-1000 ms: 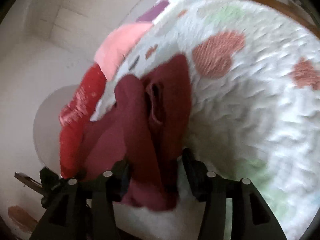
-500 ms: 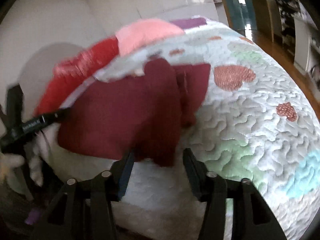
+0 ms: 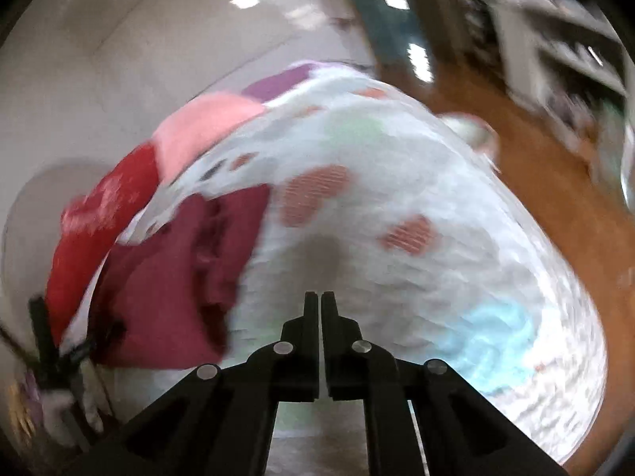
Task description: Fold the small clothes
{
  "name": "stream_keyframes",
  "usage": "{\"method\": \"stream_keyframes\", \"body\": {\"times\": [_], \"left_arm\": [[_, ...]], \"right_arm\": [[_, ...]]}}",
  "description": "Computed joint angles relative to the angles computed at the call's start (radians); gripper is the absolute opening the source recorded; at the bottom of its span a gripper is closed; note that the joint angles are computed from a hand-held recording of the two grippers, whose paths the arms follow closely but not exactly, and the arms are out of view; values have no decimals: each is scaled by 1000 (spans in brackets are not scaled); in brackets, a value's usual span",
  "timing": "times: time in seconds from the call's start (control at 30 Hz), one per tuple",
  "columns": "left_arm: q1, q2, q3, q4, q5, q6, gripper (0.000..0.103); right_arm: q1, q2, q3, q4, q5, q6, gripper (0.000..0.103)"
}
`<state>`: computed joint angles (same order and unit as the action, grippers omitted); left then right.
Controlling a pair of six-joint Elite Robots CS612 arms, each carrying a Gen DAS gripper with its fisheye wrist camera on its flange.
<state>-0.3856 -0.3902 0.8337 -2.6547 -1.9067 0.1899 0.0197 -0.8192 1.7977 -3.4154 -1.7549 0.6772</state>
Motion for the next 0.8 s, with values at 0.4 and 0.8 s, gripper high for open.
{"method": "stream_keyframes", "body": {"times": [0.4,0.8], "left_arm": [[7,6,-16,25,-36,15,61],[9,11,-33,55,-61,-9,64]], "right_arm": [[63,224,-563,601,-177,-567,26],[-109,134,-349,442,34,79,7]]}}
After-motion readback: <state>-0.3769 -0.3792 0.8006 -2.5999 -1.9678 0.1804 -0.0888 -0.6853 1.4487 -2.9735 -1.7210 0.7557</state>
